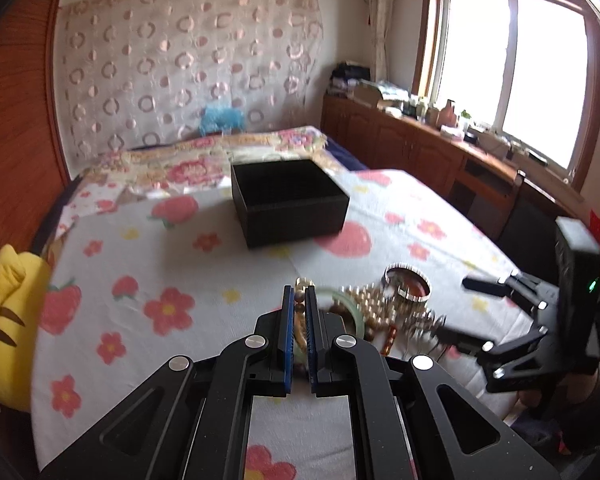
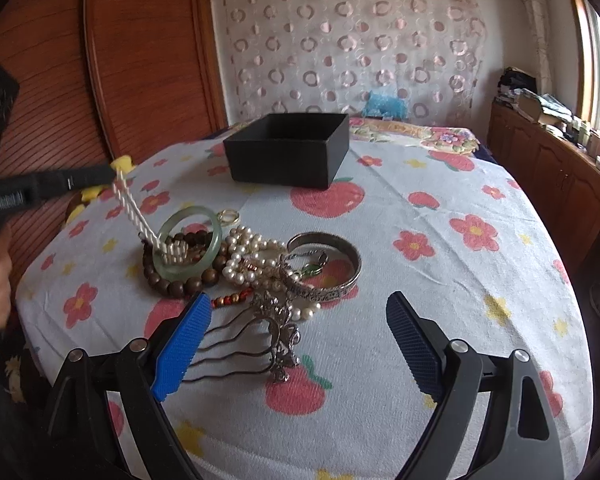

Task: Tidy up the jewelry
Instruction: 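Lift the pearl necklace with the left tool while the right tool grasps the silver hairpins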

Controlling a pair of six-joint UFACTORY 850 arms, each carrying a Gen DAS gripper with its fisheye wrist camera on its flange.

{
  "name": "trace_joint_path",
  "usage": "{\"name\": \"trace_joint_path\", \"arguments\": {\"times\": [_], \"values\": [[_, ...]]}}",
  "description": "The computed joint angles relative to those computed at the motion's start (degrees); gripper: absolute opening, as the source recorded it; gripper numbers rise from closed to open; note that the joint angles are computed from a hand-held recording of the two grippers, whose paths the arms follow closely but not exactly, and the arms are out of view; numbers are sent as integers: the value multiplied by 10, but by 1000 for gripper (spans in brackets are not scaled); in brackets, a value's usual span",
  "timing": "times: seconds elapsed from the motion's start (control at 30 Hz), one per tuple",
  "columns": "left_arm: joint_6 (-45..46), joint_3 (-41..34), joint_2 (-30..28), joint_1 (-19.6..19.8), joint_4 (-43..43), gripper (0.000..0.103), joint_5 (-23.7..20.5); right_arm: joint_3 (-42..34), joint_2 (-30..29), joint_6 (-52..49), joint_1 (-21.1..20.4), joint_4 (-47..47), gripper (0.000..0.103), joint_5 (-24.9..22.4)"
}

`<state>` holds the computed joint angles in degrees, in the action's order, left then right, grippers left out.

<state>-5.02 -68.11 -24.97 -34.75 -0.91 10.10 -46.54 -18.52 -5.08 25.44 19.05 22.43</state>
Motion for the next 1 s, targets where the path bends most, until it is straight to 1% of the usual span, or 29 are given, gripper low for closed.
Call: {"name": "trace_joint_path", "arguments": {"times": [0.1,0.17,0.2,0.3,0.37,0.47,0.53,0.57,0.6,0.63,0.67,0.7,0.73,0.77,0.8,0.87,1.0], "values": [[-9,1,9,1,9,4,12,-4,-2,27,-5,-37,79,-18],[-9,0,13,1,12,4,17,-7,-3,29,-6,-43,74,-25],[-8,-2,14,1,13,4,20,-7,-2,30,-7,-47,73,-29],[14,-6,19,-1,-4,4,27,-10,-1,39,-10,-62,66,-41],[22,-7,23,-2,-10,4,32,-14,-4,72,-15,-97,63,-52],[39,-12,26,-5,-23,4,35,-20,-9,153,-20,-184,60,-75],[43,-16,26,-5,-24,4,36,-26,-15,171,-20,-204,57,-84],[45,-18,26,-6,-26,4,36,-29,-18,183,-20,-217,53,-88],[45,-19,25,-5,-24,4,37,-32,-21,188,-19,-223,51,-94],[44,-21,24,-5,-23,4,37,-33,-22,169,-18,-205,48,-93],[41,-23,24,-5,-19,4,37,-34,-23,168,-18,-204,41,-96],[44,-26,23,-6,-21,4,37,-35,-24,166,-19,-203,38,-98],[50,-27,23,-6,-26,4,38,-36,-24,175,-21,-213,31,-100],[58,-28,23,-6,-32,4,39,-36,-24,209,-23,-247,24,-100],[62,-29,24,-6,-35,4,40,-36,-22,233,-25,-270,22,-101],[76,-33,24,-6,-49,4,41,-35,-19,232,-26,-272,19,-101],[96,-40,22,-5,-67,4,41,-27,-3,229,-27,-274,17,-93]]}}
